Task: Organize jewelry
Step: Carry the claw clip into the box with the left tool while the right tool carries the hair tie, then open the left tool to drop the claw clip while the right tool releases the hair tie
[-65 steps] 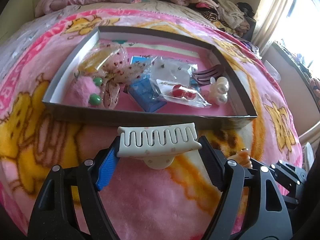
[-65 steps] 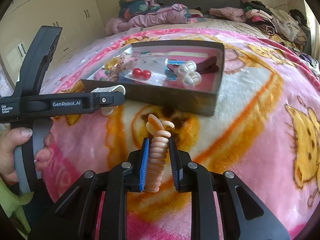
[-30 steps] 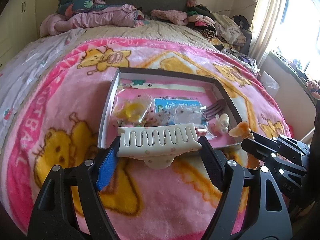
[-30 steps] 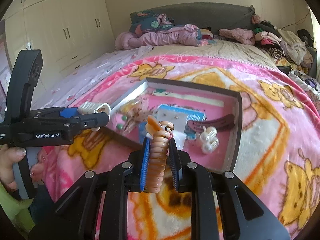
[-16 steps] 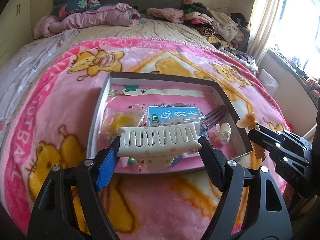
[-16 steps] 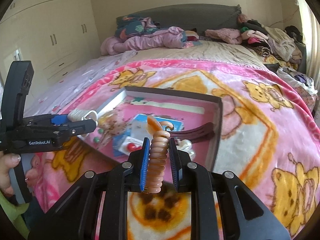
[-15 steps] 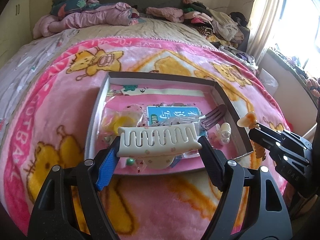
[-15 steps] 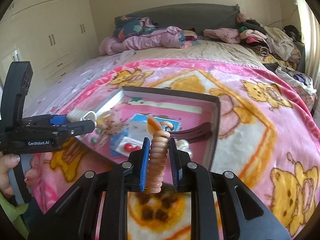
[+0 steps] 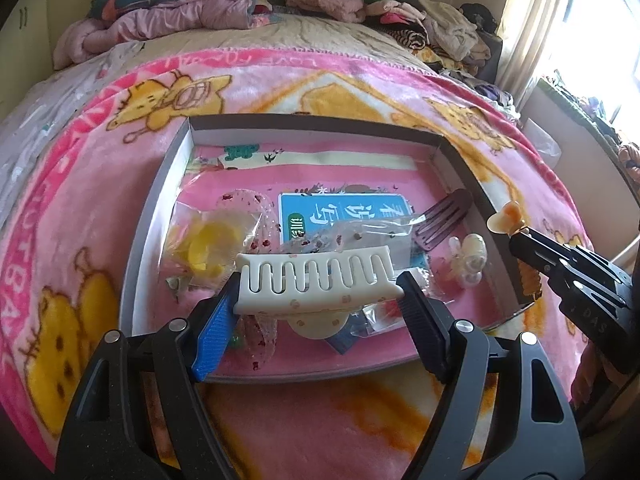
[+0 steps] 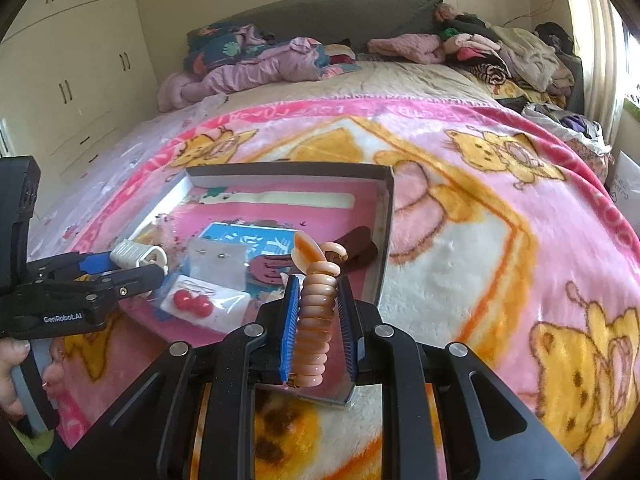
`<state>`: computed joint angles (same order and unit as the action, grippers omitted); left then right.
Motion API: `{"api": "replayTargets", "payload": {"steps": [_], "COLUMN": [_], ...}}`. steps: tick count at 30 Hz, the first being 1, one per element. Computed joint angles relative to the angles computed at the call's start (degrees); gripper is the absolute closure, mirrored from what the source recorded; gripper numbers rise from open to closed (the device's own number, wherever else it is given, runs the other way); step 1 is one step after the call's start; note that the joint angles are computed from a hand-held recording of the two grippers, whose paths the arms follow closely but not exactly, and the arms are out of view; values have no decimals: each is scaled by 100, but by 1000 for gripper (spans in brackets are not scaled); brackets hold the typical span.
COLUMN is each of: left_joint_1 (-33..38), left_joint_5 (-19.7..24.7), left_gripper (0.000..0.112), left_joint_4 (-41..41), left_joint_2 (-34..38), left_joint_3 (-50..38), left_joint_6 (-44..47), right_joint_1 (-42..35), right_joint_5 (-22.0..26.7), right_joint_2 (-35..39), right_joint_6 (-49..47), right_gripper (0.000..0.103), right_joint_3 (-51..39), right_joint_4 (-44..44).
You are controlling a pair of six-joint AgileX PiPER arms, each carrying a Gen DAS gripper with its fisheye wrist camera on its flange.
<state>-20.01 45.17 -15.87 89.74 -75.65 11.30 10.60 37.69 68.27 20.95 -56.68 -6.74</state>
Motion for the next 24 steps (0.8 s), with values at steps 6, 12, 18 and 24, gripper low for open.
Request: {"api": "replayTargets", "payload": {"steps": [6,12,18,24], "left_joint_1": [11,48,40,-16], "left_joint_5": [-38,-61,-65,-53], "left_gripper": [45,45,45,36], "left_joint_4": [15,-36,20,173], "left_joint_2": [100,171,186,98], "left_joint_3": [-43,-67,-79,-56], "left_joint_6": [4,65,31,-89], "right_joint_1": [-28,42,86,141], "right_joint_5": [-140,-179,-78,38], "right_joint_2": [209,328,290,124], "right_joint_6": [231,412,488,603], "right_gripper": [84,84,82,69], "right_joint_3": [45,40,59,98], "right_joint_4": [-74,-129,-114,-185]}}
